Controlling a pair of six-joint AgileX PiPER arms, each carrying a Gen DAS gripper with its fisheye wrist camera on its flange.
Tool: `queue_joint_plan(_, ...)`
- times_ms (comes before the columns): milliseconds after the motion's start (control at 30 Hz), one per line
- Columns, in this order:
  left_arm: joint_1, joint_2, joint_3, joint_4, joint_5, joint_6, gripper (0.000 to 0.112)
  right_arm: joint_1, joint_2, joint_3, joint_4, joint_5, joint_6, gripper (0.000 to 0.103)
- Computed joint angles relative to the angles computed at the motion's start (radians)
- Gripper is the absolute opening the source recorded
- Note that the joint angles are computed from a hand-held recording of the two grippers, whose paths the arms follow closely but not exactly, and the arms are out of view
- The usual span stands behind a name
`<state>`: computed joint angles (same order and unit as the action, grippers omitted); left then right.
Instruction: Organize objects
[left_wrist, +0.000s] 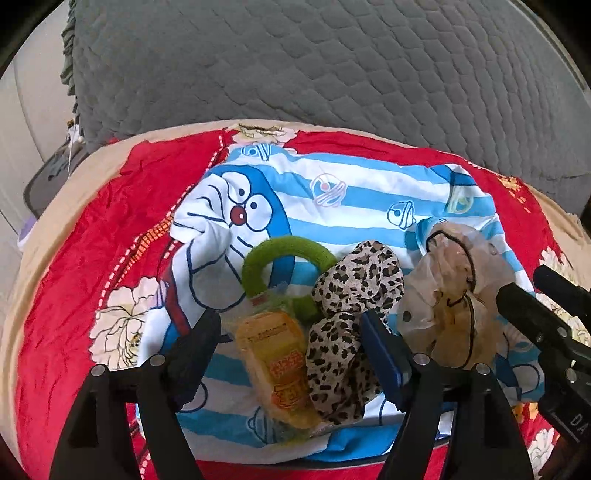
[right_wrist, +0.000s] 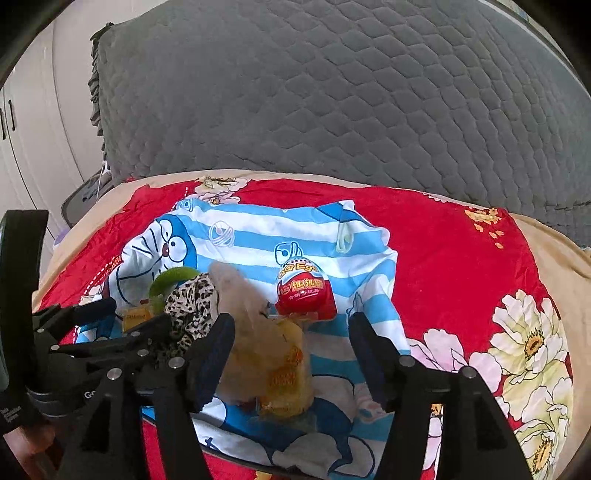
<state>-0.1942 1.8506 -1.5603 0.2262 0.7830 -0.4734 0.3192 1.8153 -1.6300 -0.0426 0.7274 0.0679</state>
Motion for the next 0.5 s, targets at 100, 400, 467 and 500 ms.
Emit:
queue_joint_plan(100,0.004,-0.006,0.003,-0.016,0.004,0.017,0.080,0.004,-0.004,0.007,-0.005,-0.001,0.007,0.069)
queue_joint_plan(400,0.020,-0.029,0.035,-0.050,-0.003,0.037,0.081,0.014,-0.015,0.026,-0.033,-0.011,0.025,0.079)
queue_joint_plan(467,0.021,-0.029,0.038,-0.049,0.001,0.044,0.082,0.017,-0.019,0.030,-0.039,-0.014,0.030,0.081)
queue_joint_plan(500,0.022,-0.030,0.040,-0.048,-0.001,0.046,0.086,0.020,-0.022,0.035,-0.047,-0.018,0.037,0.082)
